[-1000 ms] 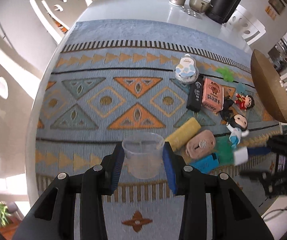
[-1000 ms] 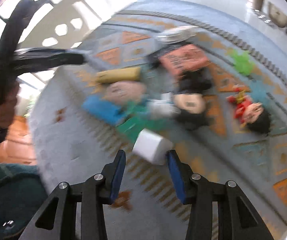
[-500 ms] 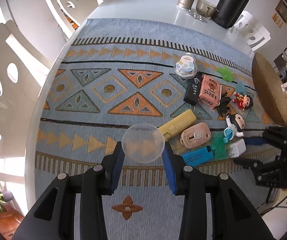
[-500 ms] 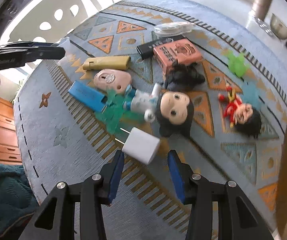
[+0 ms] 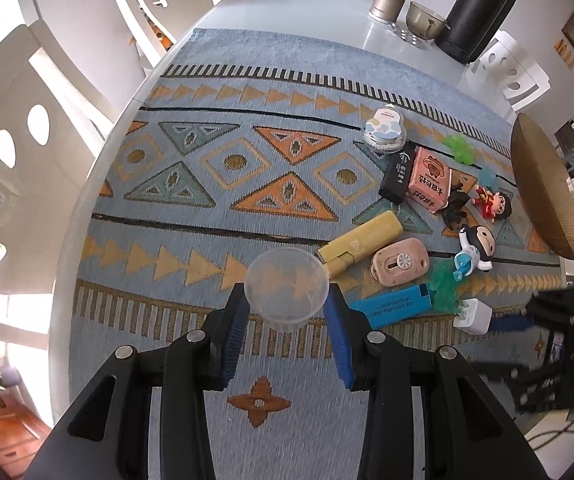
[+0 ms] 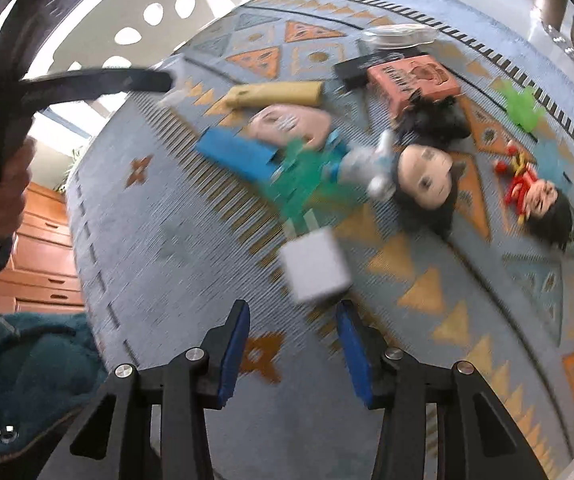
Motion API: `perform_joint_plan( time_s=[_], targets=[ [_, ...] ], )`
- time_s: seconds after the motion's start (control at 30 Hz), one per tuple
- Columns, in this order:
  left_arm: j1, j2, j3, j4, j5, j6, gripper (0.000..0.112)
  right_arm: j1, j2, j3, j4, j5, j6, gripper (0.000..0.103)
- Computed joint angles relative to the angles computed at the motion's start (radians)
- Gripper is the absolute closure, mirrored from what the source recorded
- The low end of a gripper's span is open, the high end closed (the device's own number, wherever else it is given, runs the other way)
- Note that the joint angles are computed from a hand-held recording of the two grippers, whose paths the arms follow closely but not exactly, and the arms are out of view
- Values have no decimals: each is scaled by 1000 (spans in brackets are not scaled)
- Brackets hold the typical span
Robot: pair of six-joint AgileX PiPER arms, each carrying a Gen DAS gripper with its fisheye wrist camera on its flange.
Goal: Organize rigid objects
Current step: 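Grasp the white charger cube with the right tool while the left tool holds the cup, then carry the cup and charger onto the brown woven tray and open both tools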
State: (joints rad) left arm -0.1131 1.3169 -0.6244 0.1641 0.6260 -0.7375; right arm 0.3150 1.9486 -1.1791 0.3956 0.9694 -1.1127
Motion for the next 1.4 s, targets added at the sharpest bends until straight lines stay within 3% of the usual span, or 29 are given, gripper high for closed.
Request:
perform_joint_plan(
  time_s=[0.3, 0.37, 0.47, 0.6, 0.73, 0.9, 1.0, 1.07, 1.2, 1.4],
  targets=[
    [-47, 39, -47, 11, 2, 0, 77, 49, -22, 55, 35, -176, 111, 59],
    [-62, 43, -63, 17, 9, 3, 77, 67, -21, 63, 34, -198, 103, 71],
    [-90, 35, -89, 19, 15, 15, 78, 67, -44, 91, 52, -221, 80, 72],
    [-124, 9, -148, -30, 18, 91, 78, -23, -109, 99, 149, -125, 59, 72],
    [-202, 73, -307, 1, 48, 114, 78, -189, -213, 51, 225, -31, 121, 72],
    [-293, 260, -623, -20, 63, 219, 78, -354, -265, -108, 151, -21, 341, 72],
    [-312, 441, -865, -139, 83, 339, 78, -394, -251, -190, -48, -123, 525, 72],
    [-339, 580, -1038, -151, 139, 349, 78, -404, -176, -262, -117, -100, 616, 72],
    [-371, 852, -1383, -193, 293, 365, 78, -459, -31, -393, -97, -3, 661, 72],
    [-395, 1057, -1656, -195, 450, 368, 78, -463, 50, -460, -151, 59, 717, 72]
  ],
)
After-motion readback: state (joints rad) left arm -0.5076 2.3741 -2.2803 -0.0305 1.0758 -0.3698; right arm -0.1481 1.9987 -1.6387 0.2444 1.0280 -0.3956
